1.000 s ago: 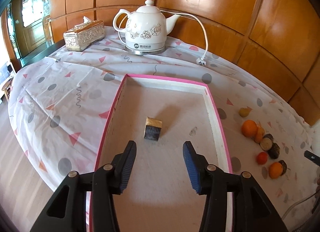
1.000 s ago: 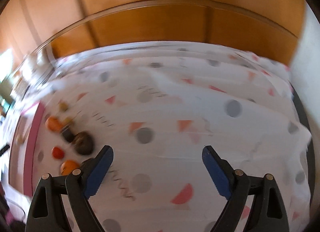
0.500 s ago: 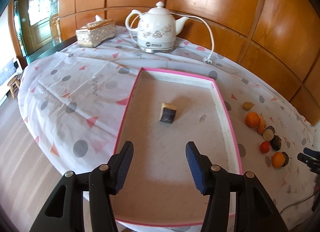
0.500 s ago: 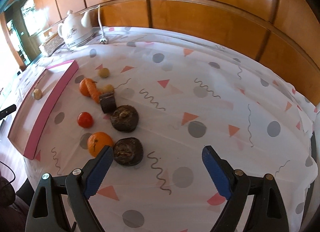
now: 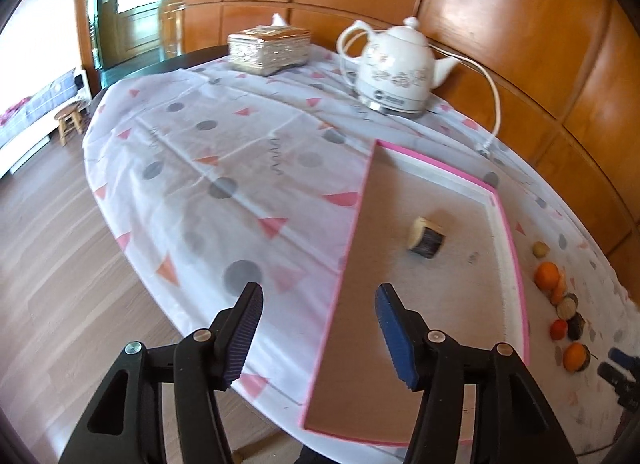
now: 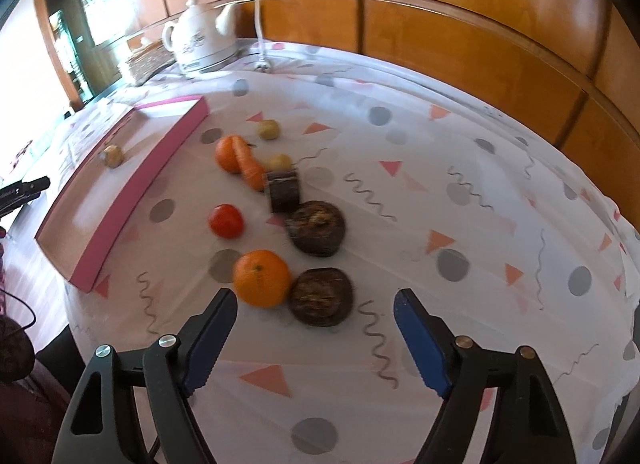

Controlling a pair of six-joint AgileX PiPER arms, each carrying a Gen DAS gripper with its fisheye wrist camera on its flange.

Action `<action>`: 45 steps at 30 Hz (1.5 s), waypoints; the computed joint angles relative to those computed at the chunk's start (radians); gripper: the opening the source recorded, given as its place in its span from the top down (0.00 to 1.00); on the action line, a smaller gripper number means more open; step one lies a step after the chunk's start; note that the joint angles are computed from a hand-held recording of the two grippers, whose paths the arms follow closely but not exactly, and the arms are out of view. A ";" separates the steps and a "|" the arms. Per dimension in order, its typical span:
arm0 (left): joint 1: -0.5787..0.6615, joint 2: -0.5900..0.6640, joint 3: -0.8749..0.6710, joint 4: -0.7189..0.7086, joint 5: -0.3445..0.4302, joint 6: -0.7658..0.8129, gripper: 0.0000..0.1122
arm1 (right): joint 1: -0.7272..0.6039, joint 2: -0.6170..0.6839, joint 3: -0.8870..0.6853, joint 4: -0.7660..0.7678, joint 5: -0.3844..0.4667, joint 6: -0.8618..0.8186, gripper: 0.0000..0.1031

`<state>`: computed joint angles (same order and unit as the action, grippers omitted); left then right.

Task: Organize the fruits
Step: 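Reach the right gripper to the orange and close on it, then carry the orange into the pink tray and open the right gripper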

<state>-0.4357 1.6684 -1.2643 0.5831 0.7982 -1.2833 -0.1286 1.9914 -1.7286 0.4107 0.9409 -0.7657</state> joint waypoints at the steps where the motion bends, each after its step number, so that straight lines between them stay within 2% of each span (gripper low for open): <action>1: 0.004 -0.004 0.009 0.001 -0.002 -0.006 0.45 | 0.007 -0.007 0.009 0.006 -0.002 -0.007 0.25; 4: 0.014 -0.015 0.031 -0.007 -0.016 -0.014 0.45 | 0.039 -0.022 0.029 0.004 -0.010 -0.019 0.26; 7: 0.010 -0.021 0.039 -0.006 -0.027 -0.011 0.45 | 0.094 -0.020 0.043 -0.063 -0.055 0.005 0.26; 11: 0.004 -0.025 0.046 -0.003 -0.045 -0.006 0.38 | 0.154 0.026 0.016 -0.175 -0.084 0.073 0.28; 12: 0.003 -0.026 0.049 -0.001 -0.047 -0.007 0.38 | 0.168 0.046 0.001 -0.207 -0.081 0.093 0.32; 13: 0.004 -0.026 0.051 -0.003 -0.050 -0.004 0.38 | 0.175 0.058 -0.005 -0.228 -0.078 0.106 0.40; 15: 0.010 -0.029 0.061 -0.011 -0.060 -0.006 0.38 | 0.190 0.064 0.007 -0.261 -0.110 0.121 0.45; 17: 0.016 -0.030 0.067 -0.022 -0.067 -0.006 0.38 | 0.201 0.070 -0.002 -0.292 -0.118 0.153 0.61; 21: 0.014 -0.035 0.075 -0.019 -0.074 -0.009 0.37 | 0.212 0.073 -0.011 -0.318 -0.112 0.199 0.62; 28: 0.007 -0.034 0.079 -0.010 -0.085 -0.011 0.33 | 0.233 -0.003 0.050 -0.212 -0.114 0.167 0.62; 32: 0.001 -0.030 0.075 -0.007 -0.086 -0.009 0.33 | 0.263 -0.027 0.045 -0.125 -0.083 0.133 0.62; 37: -0.004 -0.031 0.077 0.001 -0.088 -0.010 0.32 | 0.324 -0.017 -0.011 -0.044 -0.033 0.108 0.62; 45: 0.003 -0.031 0.086 -0.013 -0.099 -0.001 0.32 | 0.440 0.089 -0.185 -0.039 0.014 0.175 0.62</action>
<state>-0.4328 1.6372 -1.1783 0.5697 0.6988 -1.2847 0.3113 2.0803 -1.9132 0.3714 0.9553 -0.5905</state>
